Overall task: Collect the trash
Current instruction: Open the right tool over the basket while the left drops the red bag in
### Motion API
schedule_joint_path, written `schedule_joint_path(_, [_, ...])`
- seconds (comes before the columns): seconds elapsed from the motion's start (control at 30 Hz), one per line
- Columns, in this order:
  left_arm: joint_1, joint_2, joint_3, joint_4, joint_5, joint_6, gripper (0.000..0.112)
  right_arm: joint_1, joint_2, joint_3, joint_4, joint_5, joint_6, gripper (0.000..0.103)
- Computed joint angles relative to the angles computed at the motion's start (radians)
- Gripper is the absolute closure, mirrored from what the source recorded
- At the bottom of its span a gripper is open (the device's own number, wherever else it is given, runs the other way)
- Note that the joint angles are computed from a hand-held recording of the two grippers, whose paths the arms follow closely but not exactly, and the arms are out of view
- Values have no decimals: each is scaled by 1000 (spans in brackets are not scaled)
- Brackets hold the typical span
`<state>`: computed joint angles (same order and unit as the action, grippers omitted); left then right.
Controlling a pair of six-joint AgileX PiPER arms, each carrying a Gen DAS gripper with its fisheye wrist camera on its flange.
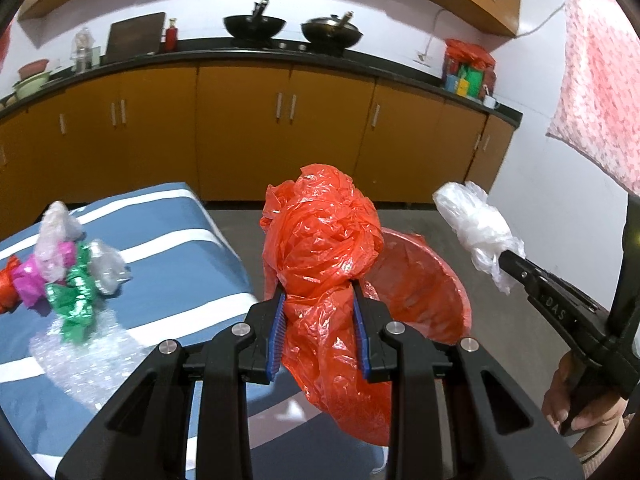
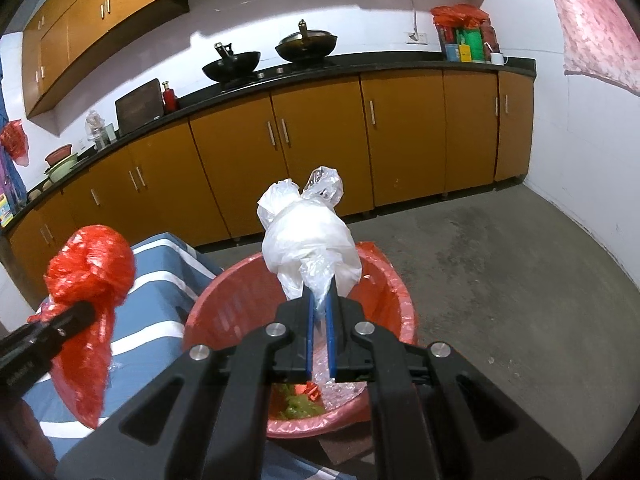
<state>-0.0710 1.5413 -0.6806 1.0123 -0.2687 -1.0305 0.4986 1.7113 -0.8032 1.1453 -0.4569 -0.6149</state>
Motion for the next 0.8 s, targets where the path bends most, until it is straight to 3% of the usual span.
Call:
schedule_joint_path(0.33, [-100,124,-88,-204,50,188,83,-52,47,-31,-113,26,95,96])
schedule_joint_path(0.43, [-107,162,-128,-89,62,76,80,-64,60,-42,-158,32,142,92])
schedule_joint_path(0.5, [-104,179,-143,-11,58,8,69,-73,77,-56,-172,43,156,86])
schedule_joint_path(0.57, [-104,184,-145,-23,59,30,57,-86,84,-56,-216,56,208,76])
schedule_joint_path(0.67, [-94,182,-131,-90,56,102,54,-90,81,-40,-234,48,233,75])
schedule_joint_path(0.8, [-44,175,-116,-40,46,39,54,-91,73,-25,-220,47,230,75])
